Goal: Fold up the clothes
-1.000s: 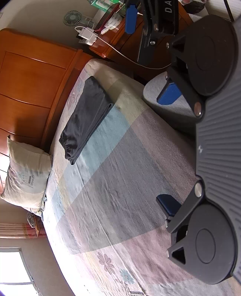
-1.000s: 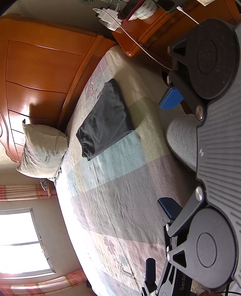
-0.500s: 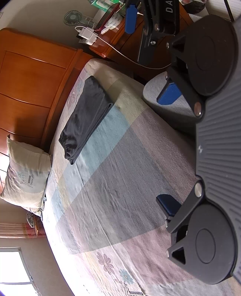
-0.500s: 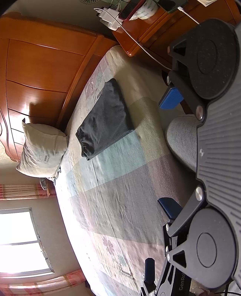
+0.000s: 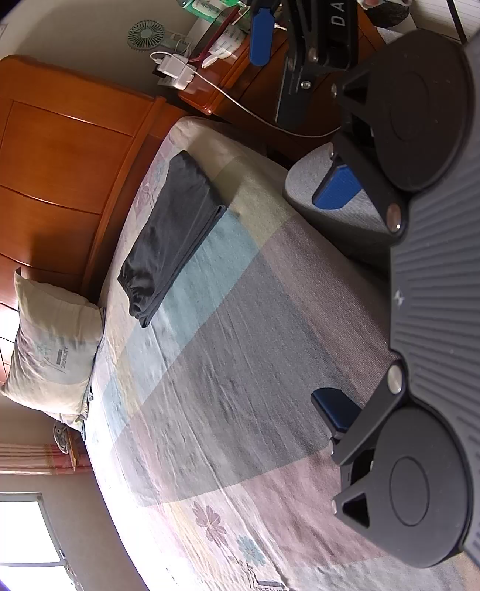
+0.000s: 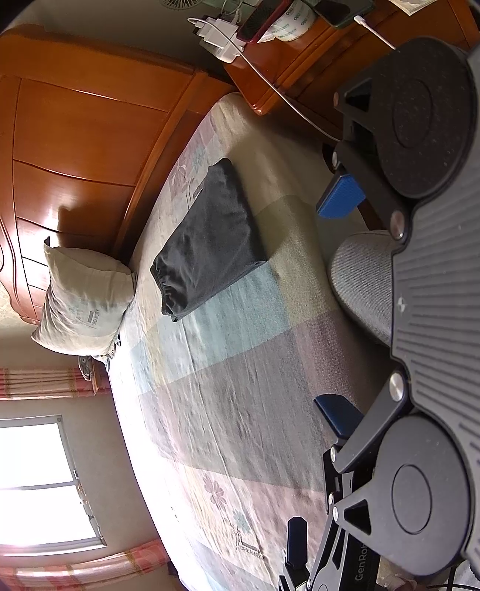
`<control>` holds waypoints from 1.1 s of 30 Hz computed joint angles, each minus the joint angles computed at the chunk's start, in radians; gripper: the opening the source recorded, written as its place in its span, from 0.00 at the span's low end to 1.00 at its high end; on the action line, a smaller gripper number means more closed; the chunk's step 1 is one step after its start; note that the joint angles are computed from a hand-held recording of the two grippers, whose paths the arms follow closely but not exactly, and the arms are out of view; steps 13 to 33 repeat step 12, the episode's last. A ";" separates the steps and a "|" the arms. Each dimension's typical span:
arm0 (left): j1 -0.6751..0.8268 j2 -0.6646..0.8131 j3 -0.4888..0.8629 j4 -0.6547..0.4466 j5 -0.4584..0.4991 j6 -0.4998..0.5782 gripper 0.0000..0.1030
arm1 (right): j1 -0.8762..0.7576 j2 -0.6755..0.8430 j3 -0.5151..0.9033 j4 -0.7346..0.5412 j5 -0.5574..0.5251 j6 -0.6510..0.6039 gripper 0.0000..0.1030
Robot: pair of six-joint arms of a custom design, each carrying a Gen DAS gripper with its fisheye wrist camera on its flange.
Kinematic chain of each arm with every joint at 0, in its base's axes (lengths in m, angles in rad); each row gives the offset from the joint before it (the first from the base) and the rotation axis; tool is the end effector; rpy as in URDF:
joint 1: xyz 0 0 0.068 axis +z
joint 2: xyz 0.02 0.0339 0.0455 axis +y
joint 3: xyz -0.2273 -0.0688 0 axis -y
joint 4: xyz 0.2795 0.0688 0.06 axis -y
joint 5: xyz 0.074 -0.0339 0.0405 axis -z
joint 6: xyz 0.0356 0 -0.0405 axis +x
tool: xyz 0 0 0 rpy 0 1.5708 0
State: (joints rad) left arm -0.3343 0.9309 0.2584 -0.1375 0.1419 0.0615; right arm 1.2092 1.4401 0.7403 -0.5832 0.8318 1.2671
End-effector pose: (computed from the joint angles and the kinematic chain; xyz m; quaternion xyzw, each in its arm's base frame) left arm 0.2020 -0.0755 0.0895 0.2079 0.9029 -0.1156 0.3580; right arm 0.1204 0.2438 0.1108 0.0841 0.9032 -0.0066 0.4208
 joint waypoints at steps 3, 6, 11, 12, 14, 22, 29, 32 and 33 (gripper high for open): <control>0.000 0.004 0.002 -0.001 -0.001 0.002 0.99 | 0.001 0.002 0.001 -0.002 -0.001 0.001 1.00; -0.001 0.014 0.008 -0.001 -0.004 0.001 0.99 | 0.001 0.002 0.002 -0.003 -0.001 0.002 1.00; 0.000 0.005 0.003 -0.002 0.000 0.001 0.99 | 0.001 0.006 0.005 -0.006 -0.002 0.008 1.00; -0.001 0.001 0.001 -0.004 -0.001 0.001 0.99 | 0.001 0.005 0.004 -0.005 -0.002 0.008 1.00; -0.001 0.001 0.001 -0.004 -0.001 0.001 0.99 | 0.001 0.005 0.004 -0.005 -0.002 0.008 1.00; -0.001 0.001 0.001 -0.004 -0.001 0.001 0.99 | 0.001 0.005 0.004 -0.005 -0.002 0.008 1.00; -0.001 0.001 0.001 -0.004 -0.001 0.001 0.99 | 0.001 0.005 0.004 -0.005 -0.002 0.008 1.00; -0.001 0.001 0.001 -0.004 -0.001 0.001 0.99 | 0.001 0.005 0.004 -0.005 -0.002 0.008 1.00; -0.001 0.001 0.001 -0.004 -0.001 0.001 0.99 | 0.001 0.005 0.004 -0.005 -0.002 0.008 1.00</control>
